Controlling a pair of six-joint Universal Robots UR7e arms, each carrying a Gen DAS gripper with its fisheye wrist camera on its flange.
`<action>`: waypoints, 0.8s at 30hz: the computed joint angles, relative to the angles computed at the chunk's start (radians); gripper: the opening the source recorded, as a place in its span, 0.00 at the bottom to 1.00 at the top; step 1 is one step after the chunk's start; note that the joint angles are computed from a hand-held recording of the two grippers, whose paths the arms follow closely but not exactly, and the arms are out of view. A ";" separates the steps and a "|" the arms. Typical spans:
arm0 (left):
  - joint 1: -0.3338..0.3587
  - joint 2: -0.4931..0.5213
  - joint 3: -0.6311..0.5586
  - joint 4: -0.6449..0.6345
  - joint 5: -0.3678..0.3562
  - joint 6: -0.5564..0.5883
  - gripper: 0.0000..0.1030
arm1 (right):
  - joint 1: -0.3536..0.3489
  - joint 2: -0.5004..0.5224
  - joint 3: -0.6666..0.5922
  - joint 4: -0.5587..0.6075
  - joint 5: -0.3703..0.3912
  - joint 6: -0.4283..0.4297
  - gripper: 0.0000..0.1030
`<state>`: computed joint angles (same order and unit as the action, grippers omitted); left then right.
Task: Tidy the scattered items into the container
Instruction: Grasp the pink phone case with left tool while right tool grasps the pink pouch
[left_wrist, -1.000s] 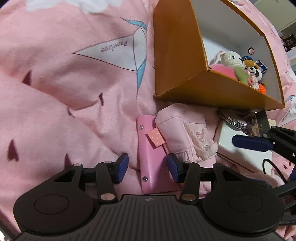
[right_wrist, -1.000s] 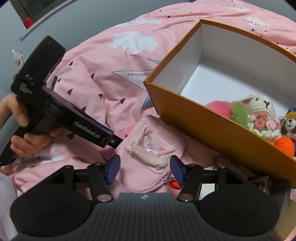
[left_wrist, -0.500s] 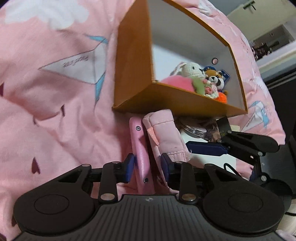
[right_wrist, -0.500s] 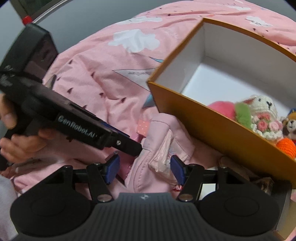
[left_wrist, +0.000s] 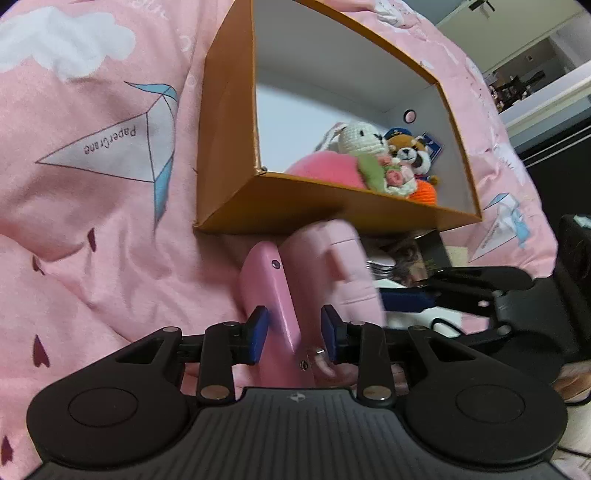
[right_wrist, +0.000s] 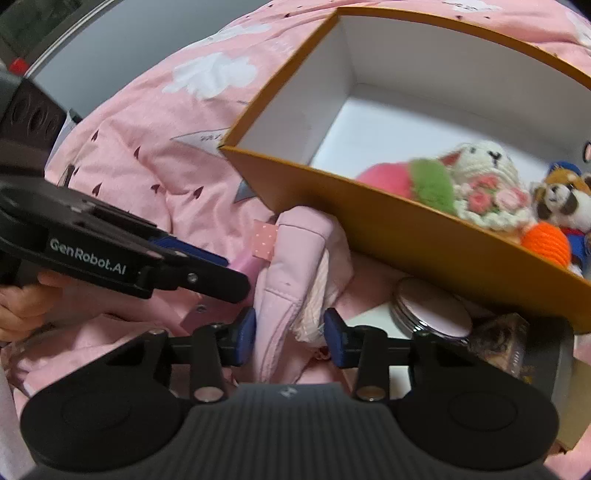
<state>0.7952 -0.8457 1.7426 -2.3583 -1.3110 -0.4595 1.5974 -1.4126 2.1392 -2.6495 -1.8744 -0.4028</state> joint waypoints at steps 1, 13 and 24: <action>0.001 0.005 -0.004 0.003 -0.001 -0.001 0.34 | -0.004 -0.006 0.001 0.001 0.001 0.004 0.40; -0.015 0.039 -0.014 0.029 0.037 -0.011 0.31 | -0.022 0.019 -0.018 -0.018 0.028 0.016 0.42; -0.068 -0.011 0.047 -0.031 0.111 0.001 0.21 | -0.043 -0.063 0.028 -0.025 0.120 0.028 0.29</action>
<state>0.7276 -0.8568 1.7895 -2.3898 -1.2005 -0.4582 1.5545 -1.4758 2.1669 -2.6742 -1.7541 -0.3749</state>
